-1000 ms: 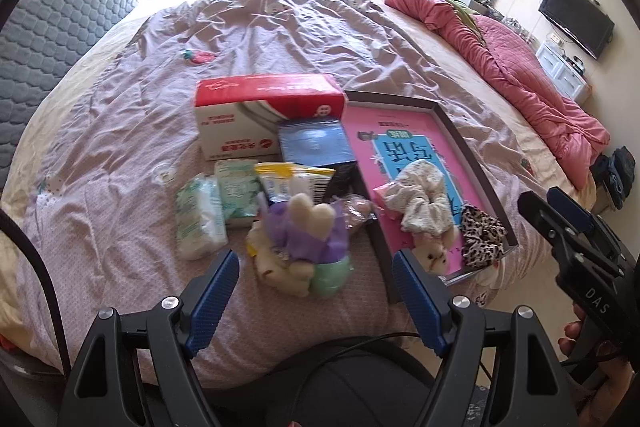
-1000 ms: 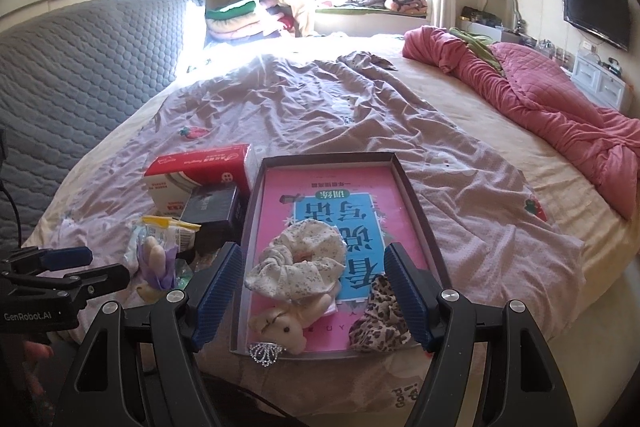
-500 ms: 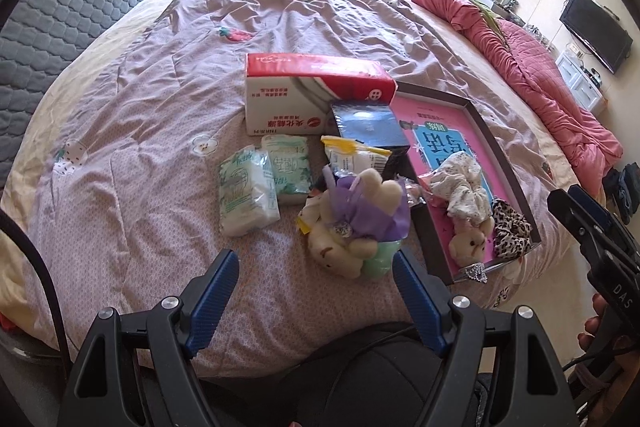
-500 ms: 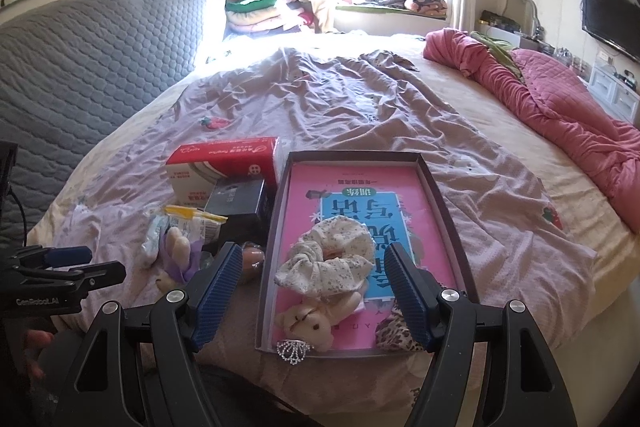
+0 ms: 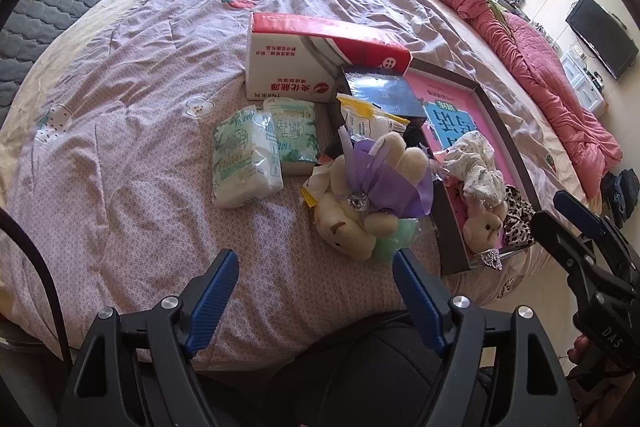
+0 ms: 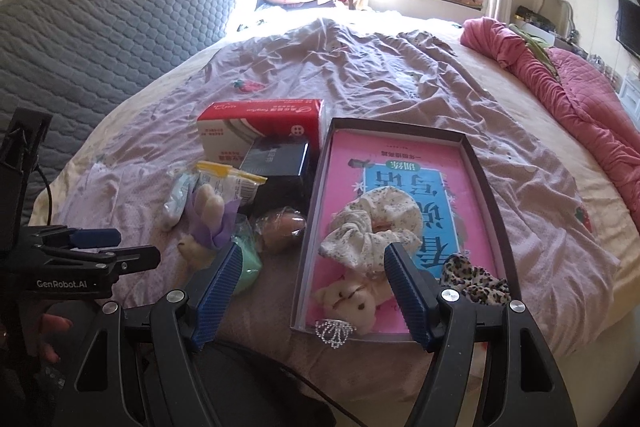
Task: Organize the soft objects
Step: 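Move both grippers toward the purple-ribboned plush bunny and green bagged ball, then grasp the purple-ribboned white bunny with the left gripper while the right grasps the green bagged ball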
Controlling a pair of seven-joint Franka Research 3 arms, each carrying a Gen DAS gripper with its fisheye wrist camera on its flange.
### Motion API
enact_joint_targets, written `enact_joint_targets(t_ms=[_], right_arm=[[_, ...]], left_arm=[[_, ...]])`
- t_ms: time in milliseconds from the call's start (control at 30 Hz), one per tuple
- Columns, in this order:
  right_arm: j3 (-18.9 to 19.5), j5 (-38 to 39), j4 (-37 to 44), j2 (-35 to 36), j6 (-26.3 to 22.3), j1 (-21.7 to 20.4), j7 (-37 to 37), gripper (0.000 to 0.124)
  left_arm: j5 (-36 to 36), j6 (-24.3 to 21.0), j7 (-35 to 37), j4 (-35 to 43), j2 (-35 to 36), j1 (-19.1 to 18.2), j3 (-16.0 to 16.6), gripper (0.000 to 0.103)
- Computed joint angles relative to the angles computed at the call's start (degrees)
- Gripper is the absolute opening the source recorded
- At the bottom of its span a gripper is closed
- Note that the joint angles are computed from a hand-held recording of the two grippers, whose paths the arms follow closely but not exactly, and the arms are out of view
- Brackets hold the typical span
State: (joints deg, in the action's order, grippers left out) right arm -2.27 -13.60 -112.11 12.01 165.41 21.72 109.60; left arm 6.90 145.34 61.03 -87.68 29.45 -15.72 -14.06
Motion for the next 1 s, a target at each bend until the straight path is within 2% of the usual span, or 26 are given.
enact_joint_targets(t_ms=[333, 400, 700, 1000], right_arm=[[2.45, 6.25, 2.12, 2.29, -3.48, -1.06, -8.2, 0.075], [1.38, 4.75, 2.47, 2.71, -3.75, 0.02, -7.3, 0.075], [2.31, 7.63, 5.13, 5.12, -7.14, -0.07, -11.12, 0.075], [4.37, 13.51, 9.82, 8.81, -11.24, -0.87, -19.28, 0.075]], left_arm=[[-2.32, -1.79, 2.46, 3.3, 3.21, 0.6, -1.05, 0.079], [-2.71, -2.21, 3.02, 4.48, 4.15, 0.6, -1.17, 0.079], [-3.93, -4.35, 4.2, 10.04, 8.44, 0.0, -1.32, 0.079], [-7.69, -2.79, 7.67, 12.32, 11.49, 1.73, -3.02, 0.078]])
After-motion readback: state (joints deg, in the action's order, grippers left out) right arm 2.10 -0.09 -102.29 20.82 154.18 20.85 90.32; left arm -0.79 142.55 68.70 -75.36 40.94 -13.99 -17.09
